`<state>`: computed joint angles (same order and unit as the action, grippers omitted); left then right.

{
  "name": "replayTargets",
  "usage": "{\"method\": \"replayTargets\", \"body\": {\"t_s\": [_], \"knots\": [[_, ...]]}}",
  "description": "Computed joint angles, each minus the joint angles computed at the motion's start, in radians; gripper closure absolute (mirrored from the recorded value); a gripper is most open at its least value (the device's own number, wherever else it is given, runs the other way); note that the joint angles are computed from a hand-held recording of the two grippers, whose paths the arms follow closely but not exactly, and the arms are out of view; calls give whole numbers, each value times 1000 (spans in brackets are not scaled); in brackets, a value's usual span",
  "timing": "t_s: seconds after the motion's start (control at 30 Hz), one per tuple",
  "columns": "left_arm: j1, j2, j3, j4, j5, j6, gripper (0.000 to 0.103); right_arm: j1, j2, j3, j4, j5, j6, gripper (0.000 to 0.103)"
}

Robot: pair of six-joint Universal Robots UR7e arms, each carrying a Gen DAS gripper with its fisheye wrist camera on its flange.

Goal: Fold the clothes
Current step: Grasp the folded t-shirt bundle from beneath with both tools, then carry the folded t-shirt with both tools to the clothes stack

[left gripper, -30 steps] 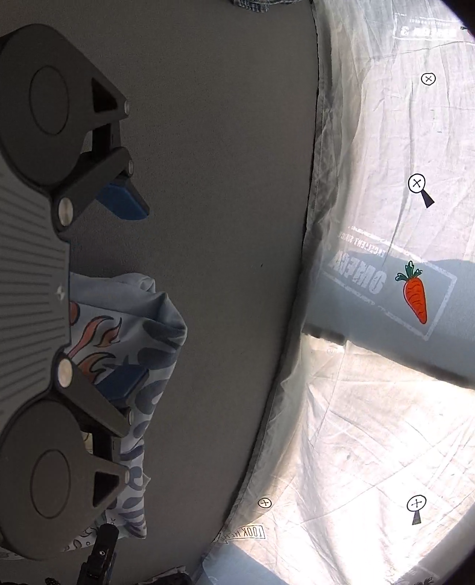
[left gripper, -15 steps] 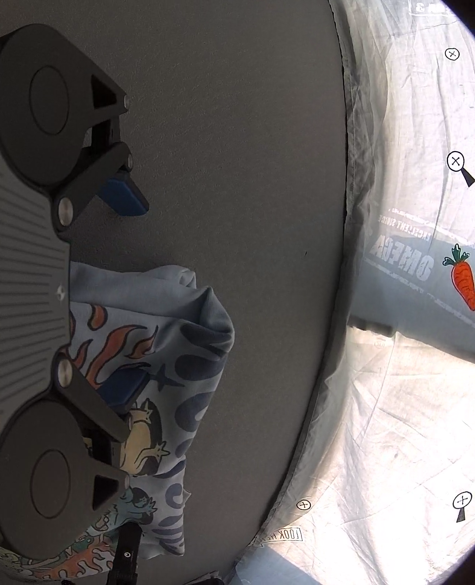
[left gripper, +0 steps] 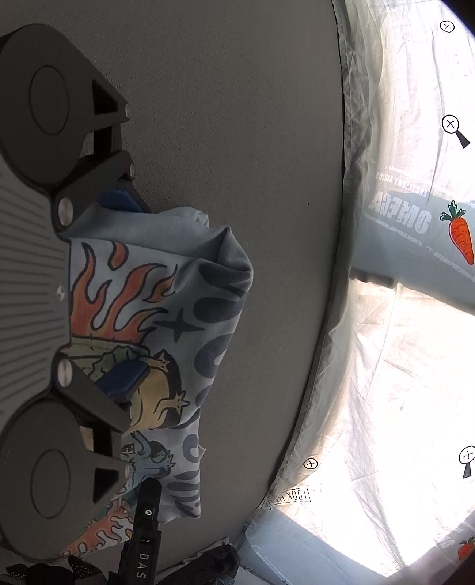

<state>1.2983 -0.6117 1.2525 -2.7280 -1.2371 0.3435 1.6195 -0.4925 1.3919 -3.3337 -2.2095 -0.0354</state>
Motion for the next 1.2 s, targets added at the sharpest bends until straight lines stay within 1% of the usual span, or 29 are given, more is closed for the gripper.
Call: {"method": "replayTargets", "body": {"t_s": [0.07,0.1,0.13,0.17,0.2,0.23,0.27,0.3,0.37,0.43,0.5,0.57,0.7,0.83,1.0,1.1,1.2], "knots": [[-1,-6,16,-13,-13,-11,33,1,0,4,-6,3,10,41],[-1,-8,19,-12,-19,-19,37,-1,-5,10,0,14,29,45],[2,-11,15,5,-34,-46,44,-2,-11,16,6,26,48,48],[5,-13,11,22,-50,-74,51,-7,-21,31,10,54,79,57],[9,-18,11,37,-70,-102,54,-11,-30,45,14,84,110,63],[9,-23,19,34,-72,-108,59,-16,-39,59,16,114,140,66],[8,-27,26,30,-74,-114,69,-18,-44,75,3,138,163,69],[9,-34,36,26,-83,-109,73,-19,-47,90,-12,161,182,71],[13,-52,55,24,-110,-109,85,-22,-63,129,-29,226,235,72],[17,-82,82,35,-159,-123,87,-23,-78,166,-47,290,286,72],[14,-118,123,43,-196,-117,87,-11,-89,201,-63,319,307,73],[4,-162,184,31,-210,-88,87,2,-102,238,-75,336,337,73],[-14,-254,301,29,-253,-84,87,14,-141,356,-172,405,442,75],[-43,-345,420,1,-274,-87,87,44,-182,470,-270,403,500,76],[-77,-450,544,-27,-302,-107,87,91,-214,601,-456,389,549,76],[-98,-485,586,-38,-338,-100,87,136,-231,658,-559,334,542,76],[-130,-497,616,-53,-369,-71,87,172,-258,719,-653,268,559,77]]}}
